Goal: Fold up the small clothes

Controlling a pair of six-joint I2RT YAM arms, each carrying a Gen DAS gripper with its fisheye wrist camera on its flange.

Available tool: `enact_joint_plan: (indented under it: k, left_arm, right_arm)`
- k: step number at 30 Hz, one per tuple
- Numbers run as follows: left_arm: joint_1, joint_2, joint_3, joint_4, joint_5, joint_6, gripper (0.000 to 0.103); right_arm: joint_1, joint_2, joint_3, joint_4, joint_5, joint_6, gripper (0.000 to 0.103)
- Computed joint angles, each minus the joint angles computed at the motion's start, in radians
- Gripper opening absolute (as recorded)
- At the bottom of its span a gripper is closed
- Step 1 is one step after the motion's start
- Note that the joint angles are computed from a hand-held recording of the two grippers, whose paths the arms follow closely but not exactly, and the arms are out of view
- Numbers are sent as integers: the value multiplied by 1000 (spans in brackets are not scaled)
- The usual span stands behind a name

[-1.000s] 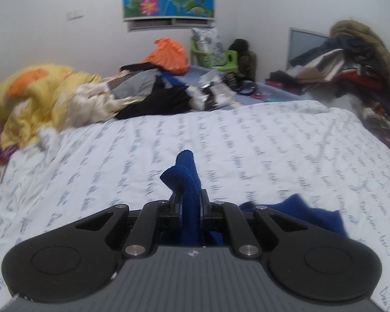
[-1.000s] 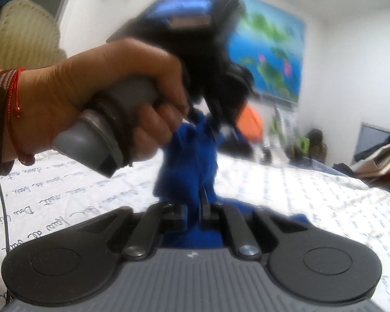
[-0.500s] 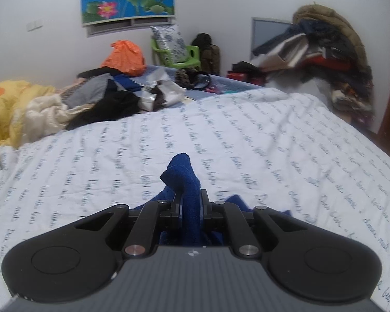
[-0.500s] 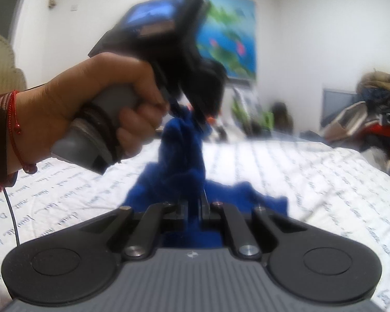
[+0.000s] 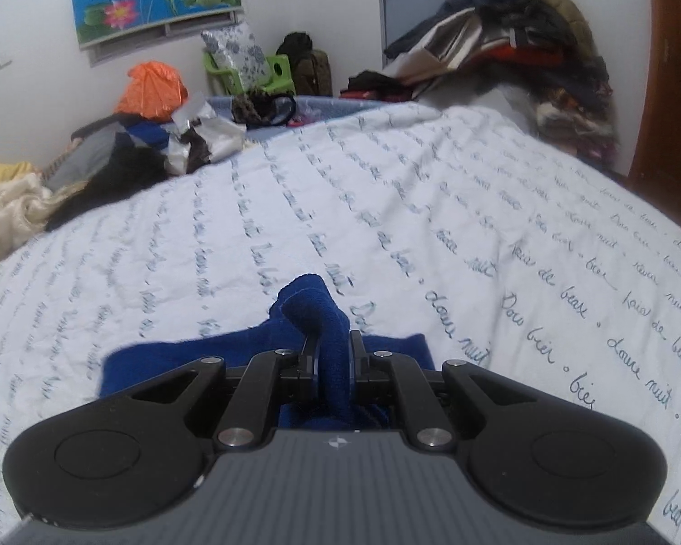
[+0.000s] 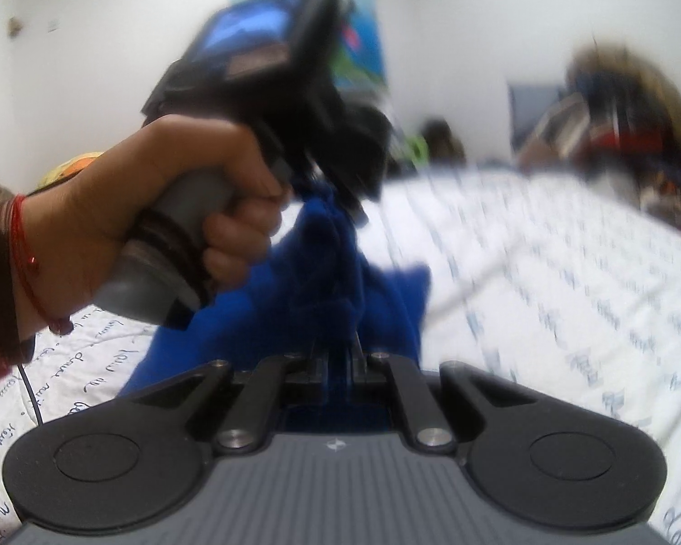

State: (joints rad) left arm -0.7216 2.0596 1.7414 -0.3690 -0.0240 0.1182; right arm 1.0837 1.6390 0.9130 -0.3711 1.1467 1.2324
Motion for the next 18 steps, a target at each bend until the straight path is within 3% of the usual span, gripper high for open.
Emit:
enact_joint_plan:
  k: [6,9,12,14,18]
  left_arm:
    - [-17,85,76,-50,-15,-39,13]
    - [-23,88,70,-38,-22,-27,19]
    - [-24,83,73,-37,-3,-34,43]
    - [-21,67,53,-13,11,-44,70]
    - [-25,21,-2,46,-11,-31,80]
  right_arm:
    - [-14,-28,-52,36,-68,38,6]
    - [-18,-52,-79,62,-83,41,6]
    - [-30,-70,-103,95,-102,34,7]
    - [-40,-78,-118,116,-117,26,7]
    - [-48,-89,-129,132,-130,18,7]
